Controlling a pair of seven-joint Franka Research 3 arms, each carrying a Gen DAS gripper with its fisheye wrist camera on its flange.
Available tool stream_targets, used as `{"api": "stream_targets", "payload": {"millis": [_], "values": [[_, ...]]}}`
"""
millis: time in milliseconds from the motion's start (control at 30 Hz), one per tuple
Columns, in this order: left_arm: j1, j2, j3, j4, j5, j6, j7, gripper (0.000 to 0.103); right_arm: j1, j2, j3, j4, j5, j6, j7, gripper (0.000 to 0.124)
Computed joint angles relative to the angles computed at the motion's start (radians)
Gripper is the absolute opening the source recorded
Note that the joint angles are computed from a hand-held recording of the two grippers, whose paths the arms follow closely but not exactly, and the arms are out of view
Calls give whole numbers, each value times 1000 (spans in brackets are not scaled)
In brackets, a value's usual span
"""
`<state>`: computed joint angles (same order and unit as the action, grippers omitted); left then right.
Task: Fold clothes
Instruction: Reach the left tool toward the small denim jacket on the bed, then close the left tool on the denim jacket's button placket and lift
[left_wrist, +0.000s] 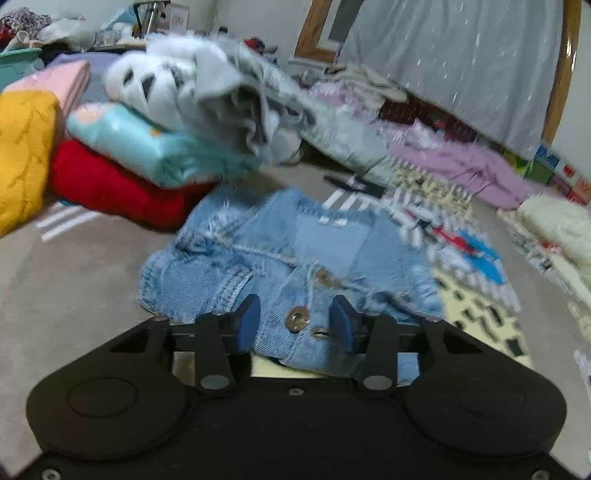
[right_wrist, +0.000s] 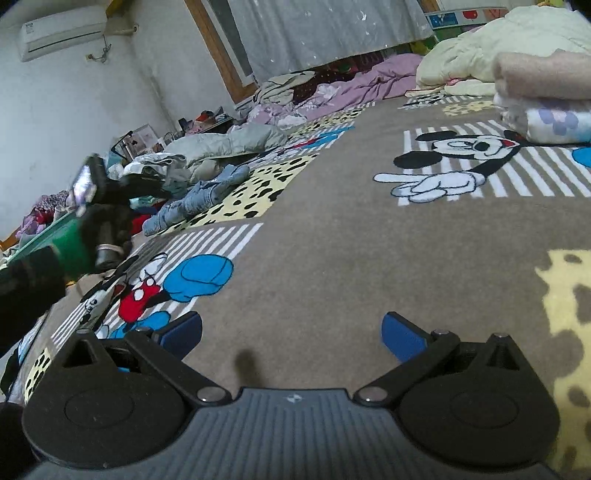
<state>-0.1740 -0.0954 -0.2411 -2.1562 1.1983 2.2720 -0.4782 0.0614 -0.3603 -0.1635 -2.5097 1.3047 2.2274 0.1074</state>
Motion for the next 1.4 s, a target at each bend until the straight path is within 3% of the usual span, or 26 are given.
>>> {"api": "stream_targets", "payload": {"millis": [133,267,433,500,533,833,1000,1100,1267,1333,1400], "values": [[-27,57,-14,77,-36,-98,161,19,1,2,2,3,4,1,-2,103],[-55,19,-19,65,-30,-115,174,16,1,1,3,4,0,2,4,103],[-98,-76,-85,33,63,-155,135,16,-1,-1,1,9,-9,-3,29,103],[-127,-74,-139,59,108,-249,176,16,-3,-1,-1,12,-9,-6,48,103],[-147,-66,-161,76,128,-286,210,16,-5,-2,-4,14,-6,-10,61,103],[-365,66,-242,161,102,-267,364,16,-42,-2,-69,53,84,-183,92,103],[-501,193,-255,255,93,-366,467,15,-81,57,-83,105,123,-272,168,103],[-561,235,-242,282,76,-383,557,15,-106,102,-81,141,143,-301,225,102],[-618,237,-207,275,-8,-334,527,12,-134,149,-56,180,135,-321,254,98],[-612,217,-199,252,-75,-256,525,9,-137,154,-45,187,120,-324,235,98],[-613,205,-199,244,-114,-212,504,15,-137,151,-37,186,104,-328,213,98]]}}
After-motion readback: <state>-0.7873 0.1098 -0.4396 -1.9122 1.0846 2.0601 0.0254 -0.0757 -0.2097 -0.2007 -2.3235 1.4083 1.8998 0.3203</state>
